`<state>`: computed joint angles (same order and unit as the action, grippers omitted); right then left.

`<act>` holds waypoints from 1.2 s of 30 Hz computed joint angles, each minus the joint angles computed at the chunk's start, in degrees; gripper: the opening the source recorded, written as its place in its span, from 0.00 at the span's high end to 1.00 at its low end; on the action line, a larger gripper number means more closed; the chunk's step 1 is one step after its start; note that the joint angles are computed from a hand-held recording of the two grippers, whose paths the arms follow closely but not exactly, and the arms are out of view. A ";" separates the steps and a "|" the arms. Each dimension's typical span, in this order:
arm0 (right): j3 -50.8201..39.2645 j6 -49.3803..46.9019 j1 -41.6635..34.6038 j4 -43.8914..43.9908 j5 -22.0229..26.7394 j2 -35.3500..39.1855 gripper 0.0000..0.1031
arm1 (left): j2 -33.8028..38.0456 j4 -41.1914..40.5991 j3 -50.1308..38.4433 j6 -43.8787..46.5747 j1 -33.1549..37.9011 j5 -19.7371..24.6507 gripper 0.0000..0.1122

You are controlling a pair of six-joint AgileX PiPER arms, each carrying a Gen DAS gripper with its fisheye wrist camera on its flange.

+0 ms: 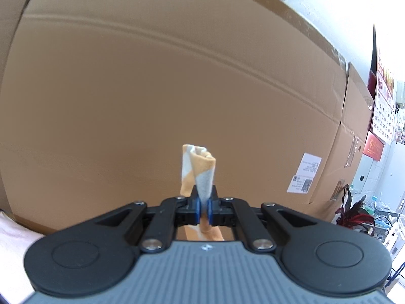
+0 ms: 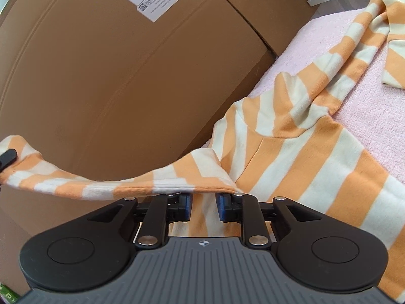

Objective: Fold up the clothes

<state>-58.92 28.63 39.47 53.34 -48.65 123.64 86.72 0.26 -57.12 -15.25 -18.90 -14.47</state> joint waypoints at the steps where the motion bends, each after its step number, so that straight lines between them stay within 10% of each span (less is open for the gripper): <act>1: -0.21 -0.09 0.12 -0.06 0.11 0.11 0.78 | -0.53 -0.12 0.52 0.34 0.25 -0.38 1.00; 36: -7.93 -9.96 -1.87 -4.28 9.24 2.82 0.74 | -9.95 5.76 12.94 -6.76 12.46 -5.44 1.00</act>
<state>-66.85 18.67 37.60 49.06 -39.41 126.46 76.76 6.03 -44.18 -22.01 -6.44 -19.91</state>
